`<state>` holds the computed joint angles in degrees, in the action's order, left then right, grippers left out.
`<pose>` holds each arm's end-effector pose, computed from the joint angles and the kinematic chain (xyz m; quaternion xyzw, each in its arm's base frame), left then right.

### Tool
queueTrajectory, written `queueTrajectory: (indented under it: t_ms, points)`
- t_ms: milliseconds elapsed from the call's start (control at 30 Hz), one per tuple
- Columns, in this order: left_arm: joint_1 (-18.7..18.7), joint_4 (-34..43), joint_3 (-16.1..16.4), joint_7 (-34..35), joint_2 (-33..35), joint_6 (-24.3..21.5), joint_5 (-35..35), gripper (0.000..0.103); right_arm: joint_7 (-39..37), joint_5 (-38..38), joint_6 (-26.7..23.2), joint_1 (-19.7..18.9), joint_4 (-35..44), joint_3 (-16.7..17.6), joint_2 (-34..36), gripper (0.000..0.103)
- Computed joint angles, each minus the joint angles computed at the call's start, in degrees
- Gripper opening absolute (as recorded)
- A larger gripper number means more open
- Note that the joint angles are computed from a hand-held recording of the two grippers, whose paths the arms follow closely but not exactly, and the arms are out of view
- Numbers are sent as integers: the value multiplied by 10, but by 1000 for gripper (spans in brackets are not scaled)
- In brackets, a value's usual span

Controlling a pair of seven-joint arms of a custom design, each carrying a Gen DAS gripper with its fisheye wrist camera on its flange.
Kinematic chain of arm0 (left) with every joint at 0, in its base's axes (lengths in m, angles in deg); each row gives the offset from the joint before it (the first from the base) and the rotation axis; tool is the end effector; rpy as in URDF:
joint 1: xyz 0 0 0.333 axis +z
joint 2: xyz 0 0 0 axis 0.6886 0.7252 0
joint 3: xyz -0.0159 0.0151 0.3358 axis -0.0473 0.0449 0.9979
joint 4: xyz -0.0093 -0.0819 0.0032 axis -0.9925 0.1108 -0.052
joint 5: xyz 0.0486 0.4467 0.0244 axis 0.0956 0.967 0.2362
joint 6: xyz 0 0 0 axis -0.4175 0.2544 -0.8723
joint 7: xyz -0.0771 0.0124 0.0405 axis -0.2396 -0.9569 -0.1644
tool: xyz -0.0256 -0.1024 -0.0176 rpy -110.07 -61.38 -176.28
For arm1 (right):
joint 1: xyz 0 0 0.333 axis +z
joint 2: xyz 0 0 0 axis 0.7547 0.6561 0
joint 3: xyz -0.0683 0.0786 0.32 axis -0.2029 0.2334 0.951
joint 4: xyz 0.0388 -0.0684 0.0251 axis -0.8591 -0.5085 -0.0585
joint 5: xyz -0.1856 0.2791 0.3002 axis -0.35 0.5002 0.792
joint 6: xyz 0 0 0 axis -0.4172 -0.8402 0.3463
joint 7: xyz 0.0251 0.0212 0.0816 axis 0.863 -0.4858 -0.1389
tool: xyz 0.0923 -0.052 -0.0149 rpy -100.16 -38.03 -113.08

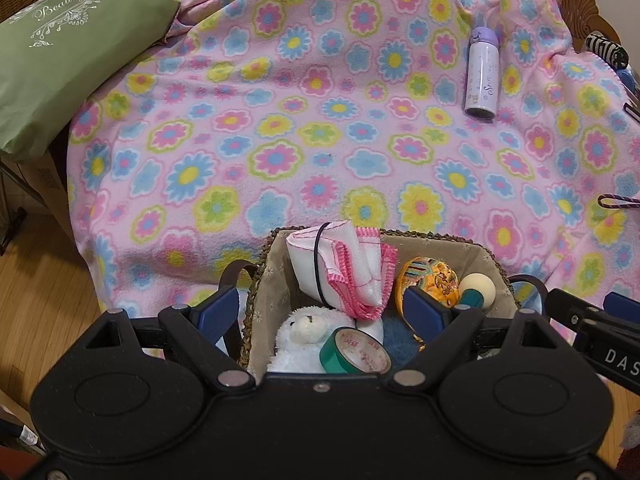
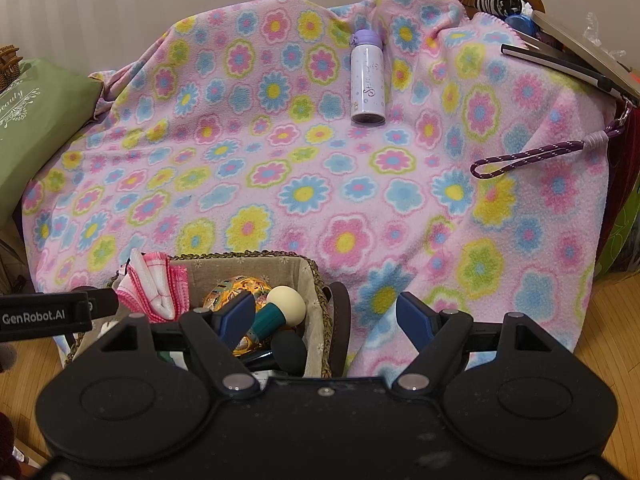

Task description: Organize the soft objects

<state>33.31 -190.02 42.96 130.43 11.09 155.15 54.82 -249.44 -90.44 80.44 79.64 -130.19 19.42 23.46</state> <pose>0.6380 -0.2240 0.4603 -0.5377 0.7656 -0.3029 0.1818 0.5283 0.4010 0.4674 -0.4999 0.7836 -0.2900 0.2278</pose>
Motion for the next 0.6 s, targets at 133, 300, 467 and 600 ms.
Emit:
queueTrajectory:
  t_ms: [133,300,467,600]
  points:
    - [0,1,0,1,1,-1,0,86,0,0,-1,0,1,0,1,77]
    - [0,0,1,-2,1,0,2,86,0,0,0,0,1,0,0,77]
    - [-2,0,3,-13,1,2,10,85,-1,1,0,0,1,0,0,77]
    - [-1,2,2,-11,2,-2,9,85,0,1,0,0,0,0,0,77]
